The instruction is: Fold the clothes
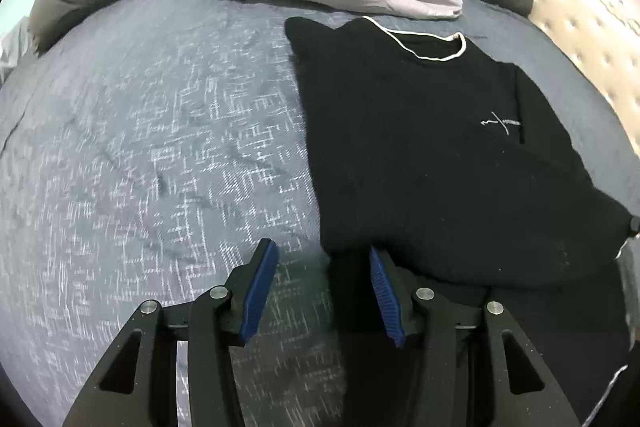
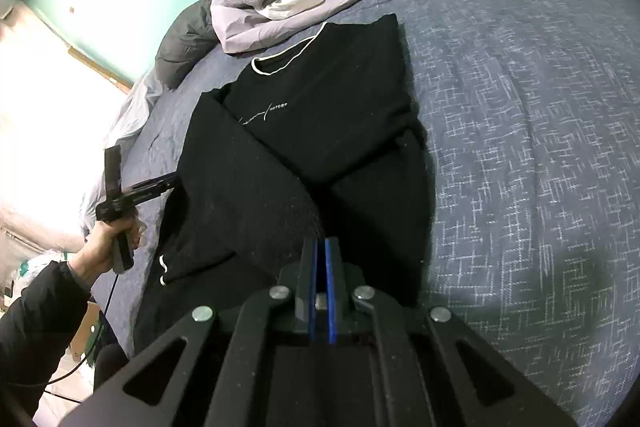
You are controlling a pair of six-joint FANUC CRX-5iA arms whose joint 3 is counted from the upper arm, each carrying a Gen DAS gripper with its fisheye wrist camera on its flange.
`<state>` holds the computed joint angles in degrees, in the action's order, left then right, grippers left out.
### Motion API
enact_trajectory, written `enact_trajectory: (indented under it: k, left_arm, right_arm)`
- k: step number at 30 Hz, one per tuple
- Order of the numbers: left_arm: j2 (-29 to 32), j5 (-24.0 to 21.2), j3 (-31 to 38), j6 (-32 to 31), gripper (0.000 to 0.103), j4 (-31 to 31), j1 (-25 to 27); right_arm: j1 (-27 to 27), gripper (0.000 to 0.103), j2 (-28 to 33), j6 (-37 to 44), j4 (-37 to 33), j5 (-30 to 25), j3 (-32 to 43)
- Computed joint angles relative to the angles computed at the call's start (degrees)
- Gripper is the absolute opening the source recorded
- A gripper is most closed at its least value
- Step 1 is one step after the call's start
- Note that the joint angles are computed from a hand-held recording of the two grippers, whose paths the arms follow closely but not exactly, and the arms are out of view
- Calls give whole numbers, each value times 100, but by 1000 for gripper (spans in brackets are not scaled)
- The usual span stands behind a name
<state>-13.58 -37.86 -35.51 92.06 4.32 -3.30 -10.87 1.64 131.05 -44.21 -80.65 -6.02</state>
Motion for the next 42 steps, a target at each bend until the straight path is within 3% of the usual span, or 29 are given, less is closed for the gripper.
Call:
enact_trajectory:
  k: [1,3,6,11,23,31,35,39,42]
  left_arm:
    - [23,3,17,-32,40,-13,-25]
    - [55,-9,92,-52,19,-145,-129]
    - [4,-78,164,-73,16,-292,-198]
    - [-236,-113,-4,-656,15,-50,9]
    - [-450,-340,-57,-458,16,-475,96]
    - [-218,-142,-49,-706,16,-337,-24]
    - [-280,149,-212,-882,16,85,48]
    - [-392,443,-567,-1307,17,927,330]
    - [-339,574,-607,-1379,17,1095,337]
  right_arm:
    - [-4,3,10,-10,-22,-24,5]
    - [5,3,13,-24,-61,-88,9]
    - [72,3,-60,23,-80,-163,-23]
    - [176,3,-108,48,-52,-143,-44]
    - [33,3,22,-14,-45,-95,5]
    - [40,3,22,6,-30,-98,-3]
    - [43,3,21,16,-22,-99,-6]
    - [48,3,26,12,-20,-95,-9]
    - [59,3,27,4,-22,-89,-18]
